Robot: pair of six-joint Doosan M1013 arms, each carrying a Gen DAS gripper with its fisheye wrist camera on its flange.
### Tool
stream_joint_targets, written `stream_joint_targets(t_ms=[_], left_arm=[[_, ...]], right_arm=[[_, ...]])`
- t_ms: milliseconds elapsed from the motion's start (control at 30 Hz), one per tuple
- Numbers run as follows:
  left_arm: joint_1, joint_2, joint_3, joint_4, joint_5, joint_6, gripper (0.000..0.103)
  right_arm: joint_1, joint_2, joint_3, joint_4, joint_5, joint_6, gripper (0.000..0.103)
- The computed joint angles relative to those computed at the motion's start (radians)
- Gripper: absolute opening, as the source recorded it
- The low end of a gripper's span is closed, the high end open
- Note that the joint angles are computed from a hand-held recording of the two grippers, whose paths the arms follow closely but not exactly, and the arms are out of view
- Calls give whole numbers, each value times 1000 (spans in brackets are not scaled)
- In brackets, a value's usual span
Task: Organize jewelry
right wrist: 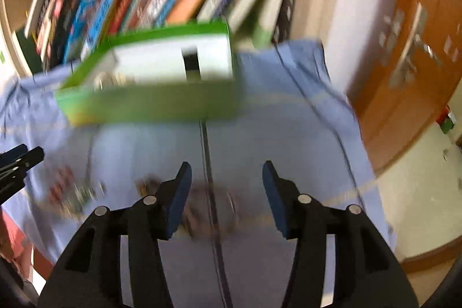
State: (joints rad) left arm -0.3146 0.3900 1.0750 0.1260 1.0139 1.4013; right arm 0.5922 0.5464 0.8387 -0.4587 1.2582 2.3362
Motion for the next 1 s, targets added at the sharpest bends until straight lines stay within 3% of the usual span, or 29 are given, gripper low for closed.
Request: stream_joint_targets(t_ms=[100, 167, 300, 400, 433, 567, 800, 933, 1000], left_arm=[[-1, -16, 38, -26, 14, 34, 48], [-4, -16, 44, -34, 20, 44, 47], [-7, 1, 35, -67, 57, 71, 35], [-12, 8, 33, -73, 64, 89, 25], [-14, 9, 32, -80, 62, 97, 22], [-22, 1, 42, -84, 39, 115, 11], [-19, -7, 40, -56, 20, 85, 11], [-12, -3, 36, -53, 32, 70, 21], [-10, -4, 38, -55, 36, 68, 26]], right_arm=[[-1, -18, 51, 45, -24, -6, 51], [0, -11, 50, 70, -20, -26, 51], [2, 8, 33, 87, -3, -39, 49], [-1, 8, 35, 119, -26, -55, 25], [-1, 9, 33, 134, -32, -69, 12], [0, 6, 36, 156, -63, -88, 4], [2, -6, 33, 136, -87, -72, 5], [11, 9, 8, 160, -99, -124, 33], [20, 20, -9, 159, -96, -155, 39]])
